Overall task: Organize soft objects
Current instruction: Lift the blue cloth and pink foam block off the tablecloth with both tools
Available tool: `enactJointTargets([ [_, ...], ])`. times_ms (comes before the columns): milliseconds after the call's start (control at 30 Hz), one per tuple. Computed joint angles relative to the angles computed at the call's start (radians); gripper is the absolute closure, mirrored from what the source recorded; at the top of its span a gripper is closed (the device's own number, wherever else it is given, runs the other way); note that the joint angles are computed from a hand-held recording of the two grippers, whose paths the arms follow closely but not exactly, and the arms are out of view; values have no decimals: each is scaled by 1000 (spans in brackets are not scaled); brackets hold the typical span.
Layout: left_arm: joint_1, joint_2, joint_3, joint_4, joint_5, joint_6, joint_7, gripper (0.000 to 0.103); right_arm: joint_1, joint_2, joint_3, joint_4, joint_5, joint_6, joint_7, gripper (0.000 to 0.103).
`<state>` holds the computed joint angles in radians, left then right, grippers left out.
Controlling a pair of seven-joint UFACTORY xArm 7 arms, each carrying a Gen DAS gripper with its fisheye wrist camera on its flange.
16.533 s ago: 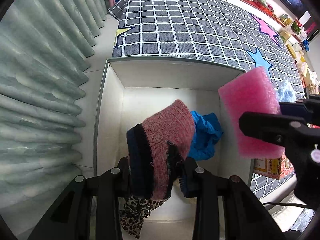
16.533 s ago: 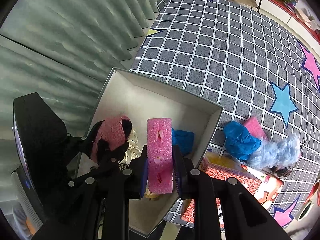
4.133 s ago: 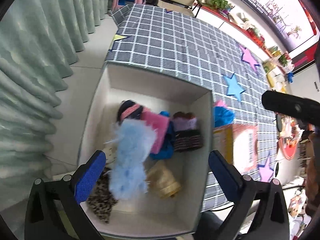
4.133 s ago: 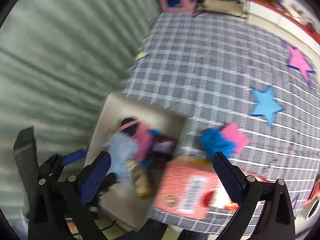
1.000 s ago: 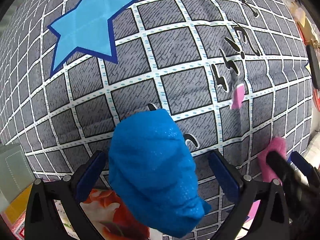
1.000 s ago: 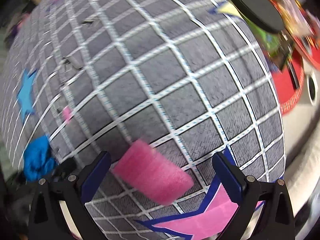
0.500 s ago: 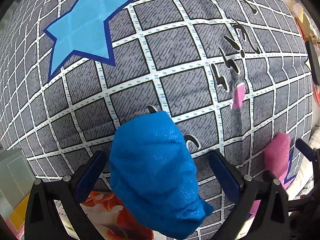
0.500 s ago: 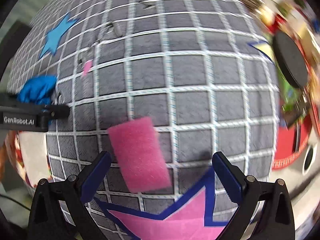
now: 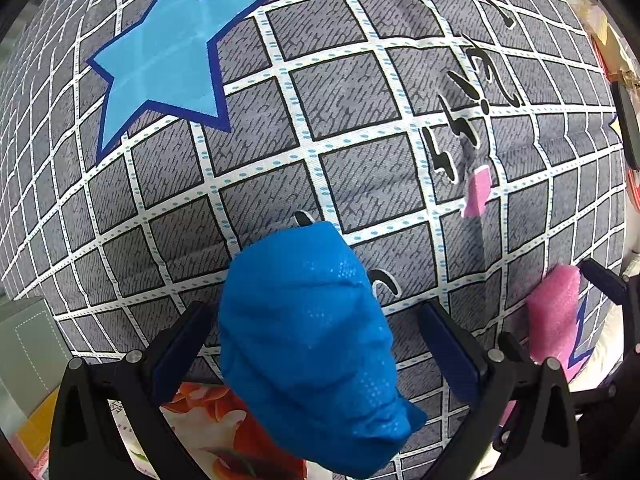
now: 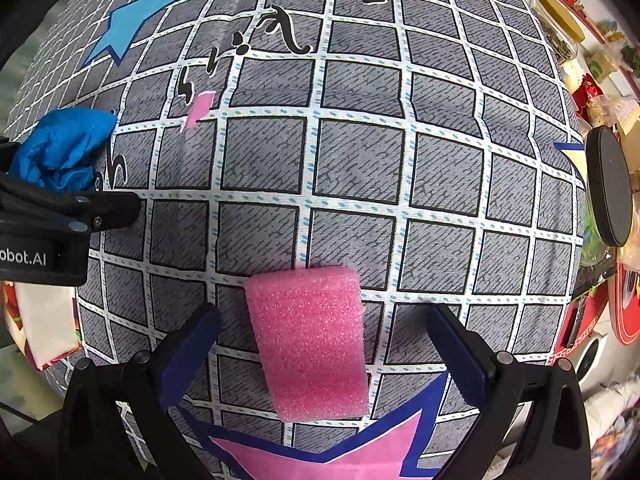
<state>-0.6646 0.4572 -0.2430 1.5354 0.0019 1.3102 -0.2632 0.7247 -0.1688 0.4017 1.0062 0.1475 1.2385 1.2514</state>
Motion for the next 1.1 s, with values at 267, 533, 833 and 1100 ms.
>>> enactJointTargets([
  [267,-17,-54,-17,-16,41,-35,81,78,-50,183,-65,21,-68,-168,-80,34],
  [533,-10,-150,-37,-30,0,-49,167,77,-68,92,-71,-60,-8,-281,23,59],
  [833,-7,-292,-61,-47,-47,34,273,77,-78,-71,-33,-159,13,-422,263,59],
  [1100,11,-391,-63,-86,-71,37,316,77,-71,-51,-10,-71,-25,-407,301,59],
])
